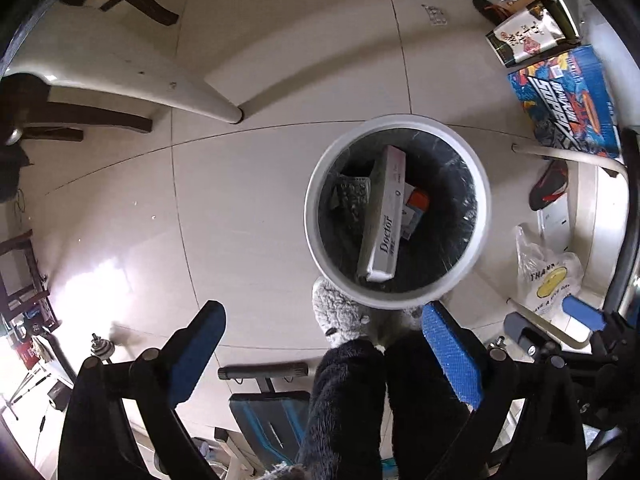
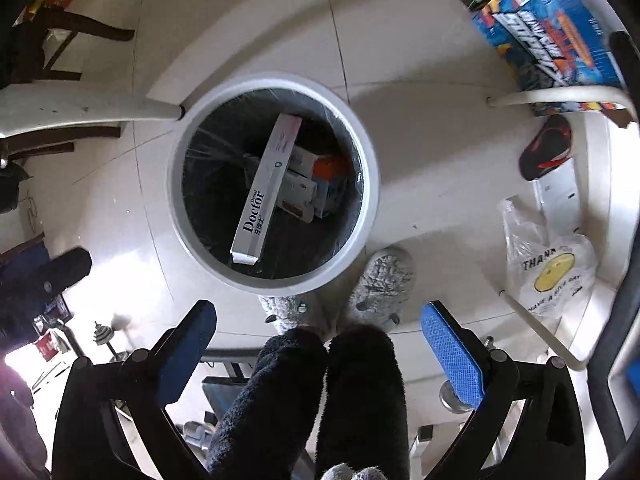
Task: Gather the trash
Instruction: 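Grasp blue plastic wrapper with left tool while right tool grasps blue-green rice bag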
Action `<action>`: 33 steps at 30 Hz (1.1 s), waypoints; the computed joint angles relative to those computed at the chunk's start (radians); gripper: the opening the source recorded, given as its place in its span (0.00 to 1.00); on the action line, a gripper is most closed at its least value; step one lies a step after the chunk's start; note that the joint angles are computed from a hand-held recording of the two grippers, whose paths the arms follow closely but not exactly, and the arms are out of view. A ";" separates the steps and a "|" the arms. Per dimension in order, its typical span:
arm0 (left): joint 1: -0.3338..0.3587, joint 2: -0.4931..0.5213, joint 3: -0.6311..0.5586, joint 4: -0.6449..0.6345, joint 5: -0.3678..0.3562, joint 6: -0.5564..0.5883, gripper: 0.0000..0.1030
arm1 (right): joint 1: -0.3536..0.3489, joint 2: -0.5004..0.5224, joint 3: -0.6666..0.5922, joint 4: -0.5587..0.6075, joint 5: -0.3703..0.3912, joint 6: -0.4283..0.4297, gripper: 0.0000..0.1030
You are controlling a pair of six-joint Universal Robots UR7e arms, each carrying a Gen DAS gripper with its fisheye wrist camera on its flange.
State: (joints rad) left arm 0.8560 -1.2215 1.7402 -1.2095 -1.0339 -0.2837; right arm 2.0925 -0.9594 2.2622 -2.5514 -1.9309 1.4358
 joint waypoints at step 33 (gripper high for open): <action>-0.264 0.186 -1.016 0.450 -0.106 -0.128 0.97 | 0.494 0.001 -1.151 1.299 -0.163 0.477 1.00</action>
State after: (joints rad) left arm 0.5922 -1.0358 0.7241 -0.7600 -1.1397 -0.4120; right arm 2.5869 -0.9579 1.1113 -1.2522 -2.0942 1.9133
